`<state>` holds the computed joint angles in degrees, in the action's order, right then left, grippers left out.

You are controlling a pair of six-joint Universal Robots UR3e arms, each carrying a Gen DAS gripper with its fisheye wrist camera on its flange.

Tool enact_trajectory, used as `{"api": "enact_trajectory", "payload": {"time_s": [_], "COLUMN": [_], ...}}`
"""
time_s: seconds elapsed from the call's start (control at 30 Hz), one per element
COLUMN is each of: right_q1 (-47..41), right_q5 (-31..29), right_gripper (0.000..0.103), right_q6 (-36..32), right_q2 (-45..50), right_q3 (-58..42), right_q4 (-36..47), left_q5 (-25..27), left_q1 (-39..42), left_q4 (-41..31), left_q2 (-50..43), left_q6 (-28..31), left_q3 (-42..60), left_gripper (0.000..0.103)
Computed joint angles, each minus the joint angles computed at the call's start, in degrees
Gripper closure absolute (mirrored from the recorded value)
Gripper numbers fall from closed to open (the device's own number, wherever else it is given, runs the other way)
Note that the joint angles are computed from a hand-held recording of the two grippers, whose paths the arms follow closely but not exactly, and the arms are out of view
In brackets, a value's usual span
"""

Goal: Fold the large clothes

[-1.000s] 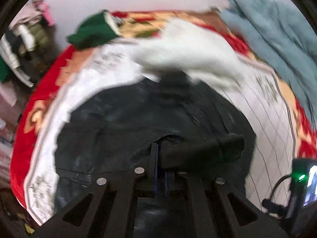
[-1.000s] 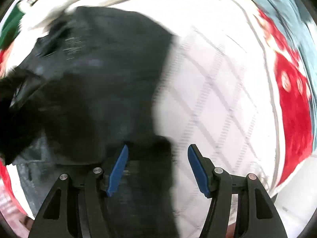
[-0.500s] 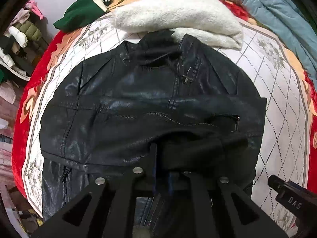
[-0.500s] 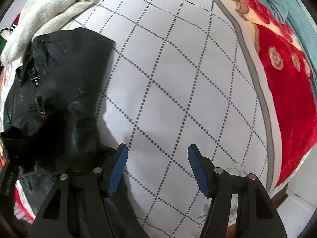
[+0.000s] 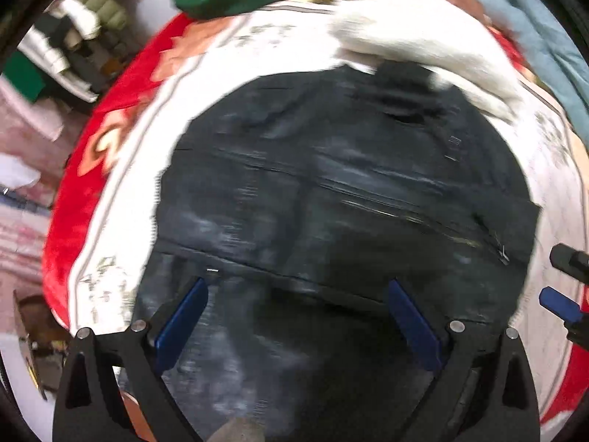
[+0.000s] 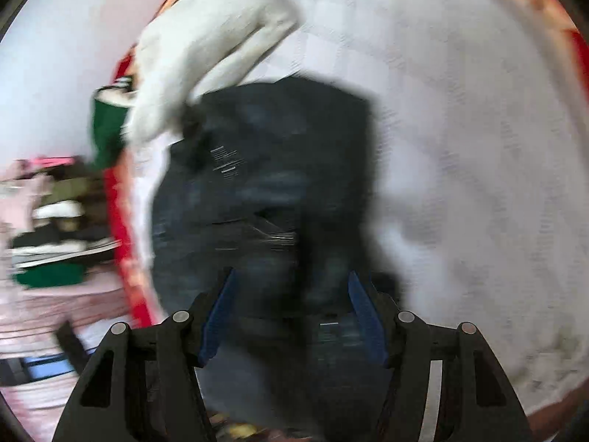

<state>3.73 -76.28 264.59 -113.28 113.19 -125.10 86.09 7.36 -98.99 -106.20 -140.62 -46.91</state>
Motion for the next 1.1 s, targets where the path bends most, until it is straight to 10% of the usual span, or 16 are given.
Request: {"api": "enact_trajectory", "payload": {"time_s": [0.27,0.3,0.33,0.37,0.57,0.7,0.8,1.1], "right_q1": [-2.8,-1.5,0.2,1.4,6.7,-1.3,-4.4,-0.7], "right_q5": [11.2,9.3,6.2,4.4,-9.2,2.5,9.6,7.3], "right_gripper": [0.043,0.062,0.103,0.103,0.103,0.100,0.062,0.039], "right_q6": [-8.2,-8.4,-9.3,-10.0,-6.4,-4.2,-5.0,-9.1], "right_q2": [22.3,23.8,25.7,26.2,23.2,15.1,17.8,29.8], "right_q3": [-2.2,-5.0,-10.0,-12.5,-21.4,-5.4,1.0,-8.0], "right_q4": [-9.3,-6.7,-1.1,2.0,10.0,-5.2,-13.6,-9.5], "left_q5": [8.0,8.7,9.3,9.3,5.1,5.5,6.9,8.1], "left_q1": [1.4,1.2,1.0,0.9,1.2,1.2,1.1,1.6], "left_q4": [18.0,19.6,20.4,20.1,9.1,9.0,8.1,11.2], "left_q2": [-5.9,-6.7,-7.6,-8.4,-15.0,-17.2,-19.6,-19.2], "left_q6": [-2.3,-2.2,-2.1,-2.3,-3.2,-4.1,-4.0,-2.8], "left_q3": [-4.1,-4.8,-4.7,-4.0,11.4,15.1,18.1,15.4], "left_gripper": [0.003,0.003,0.003,0.003,0.003,0.003,0.002,0.002]}}
